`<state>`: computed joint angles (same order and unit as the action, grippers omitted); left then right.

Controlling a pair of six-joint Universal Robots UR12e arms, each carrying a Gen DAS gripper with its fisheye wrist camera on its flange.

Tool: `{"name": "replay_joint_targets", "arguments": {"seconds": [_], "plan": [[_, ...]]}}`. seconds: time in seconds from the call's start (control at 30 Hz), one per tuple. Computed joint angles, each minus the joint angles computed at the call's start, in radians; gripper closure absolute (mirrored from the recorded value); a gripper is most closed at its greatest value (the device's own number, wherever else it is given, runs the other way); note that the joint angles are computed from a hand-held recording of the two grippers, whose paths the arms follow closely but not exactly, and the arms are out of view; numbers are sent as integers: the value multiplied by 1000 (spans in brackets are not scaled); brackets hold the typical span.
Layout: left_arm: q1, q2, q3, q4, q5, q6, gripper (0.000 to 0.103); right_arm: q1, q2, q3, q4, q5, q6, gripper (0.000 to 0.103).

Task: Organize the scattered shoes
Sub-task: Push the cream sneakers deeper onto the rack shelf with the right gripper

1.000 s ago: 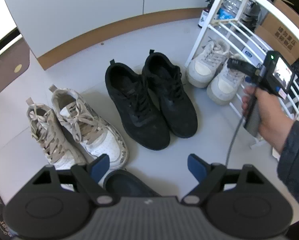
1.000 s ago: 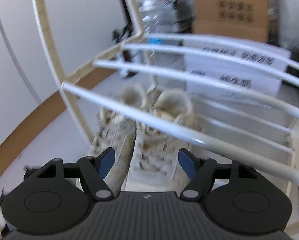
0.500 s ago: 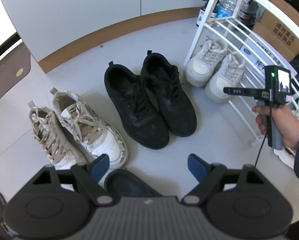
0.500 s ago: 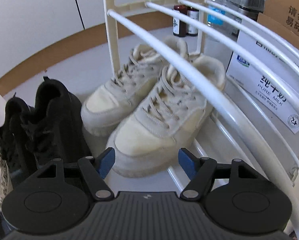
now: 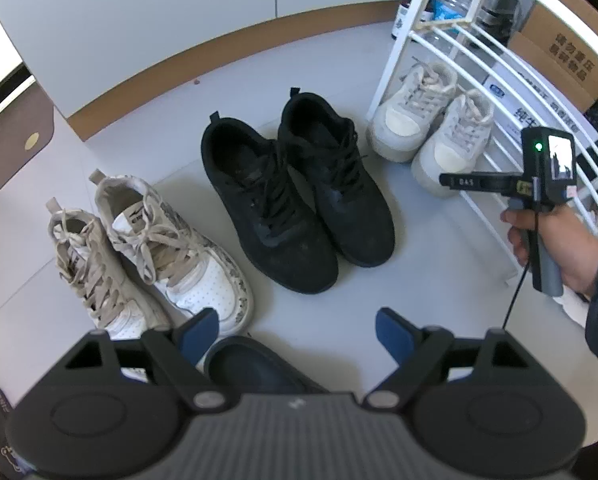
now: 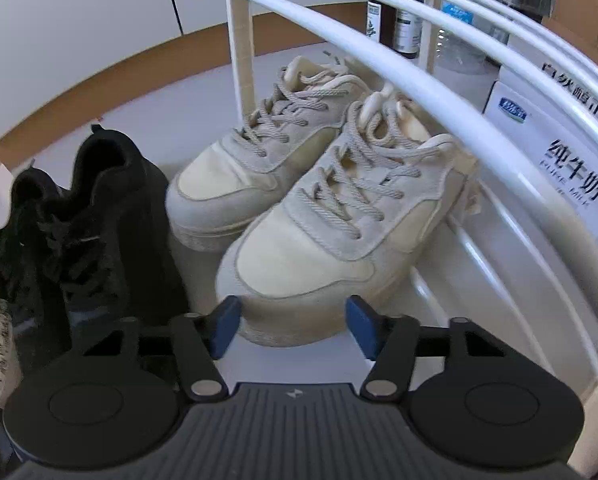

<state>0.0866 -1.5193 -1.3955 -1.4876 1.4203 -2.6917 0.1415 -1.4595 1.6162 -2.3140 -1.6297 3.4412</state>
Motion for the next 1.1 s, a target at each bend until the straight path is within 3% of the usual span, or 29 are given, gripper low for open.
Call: {"name": "replay_joint_targets", "arguments": {"seconds": [0.13, 0.3, 0.5, 0.7, 0.93, 1.1], "plan": [[-2, -1, 1, -2, -3, 3, 16, -1, 4, 5, -45, 5, 33, 71], [-4, 1, 0, -9, -4, 25, 15, -11, 10, -2, -46, 27, 61, 74], [3, -2, 5, -7, -3, 14, 15, -51, 1, -23, 74, 158, -124, 68], [0, -6, 9, -11, -6, 6, 15, -21, 4, -24, 115, 68, -265, 61], [-6, -6, 7, -19, 2, 22, 15, -11, 8, -31, 159, -2, -518, 56], [-6, -12, 5, -25, 22, 13, 15, -11, -2, 23, 13, -12, -571, 54]]}}
